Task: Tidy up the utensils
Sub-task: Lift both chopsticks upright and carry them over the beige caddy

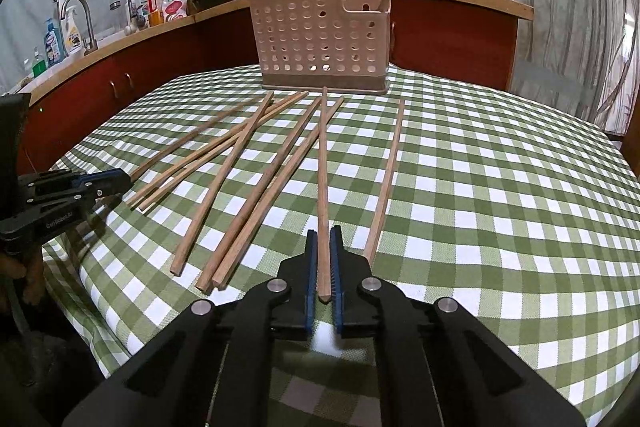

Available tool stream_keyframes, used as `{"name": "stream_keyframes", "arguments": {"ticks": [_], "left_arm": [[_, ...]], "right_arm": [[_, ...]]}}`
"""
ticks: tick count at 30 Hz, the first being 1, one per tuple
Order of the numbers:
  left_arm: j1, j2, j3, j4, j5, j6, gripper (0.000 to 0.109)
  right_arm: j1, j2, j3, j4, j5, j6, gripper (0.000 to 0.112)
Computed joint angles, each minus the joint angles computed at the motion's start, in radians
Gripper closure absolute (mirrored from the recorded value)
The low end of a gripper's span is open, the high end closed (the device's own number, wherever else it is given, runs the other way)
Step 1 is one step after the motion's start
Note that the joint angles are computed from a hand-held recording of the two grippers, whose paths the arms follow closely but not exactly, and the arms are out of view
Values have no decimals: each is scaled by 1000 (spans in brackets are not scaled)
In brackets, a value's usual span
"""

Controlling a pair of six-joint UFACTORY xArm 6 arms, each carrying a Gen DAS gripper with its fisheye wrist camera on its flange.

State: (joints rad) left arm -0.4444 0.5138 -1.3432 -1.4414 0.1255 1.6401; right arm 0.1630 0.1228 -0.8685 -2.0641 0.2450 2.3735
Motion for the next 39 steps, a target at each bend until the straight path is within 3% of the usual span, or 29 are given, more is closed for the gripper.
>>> {"name": "stream_keyframes", "arguments": {"ticks": [12,29,39], "left_arm": [[0,-14,-5,-78,-9,70,102],[13,-130,11,-420,20,378,102],[29,-216,36,-508,44,443,102]], "right_arm": [[7,-29,21,-2,24,13,105],[42,-177,80,13,102,-5,105],[60,-287,108,36,146,-53,105]]}}
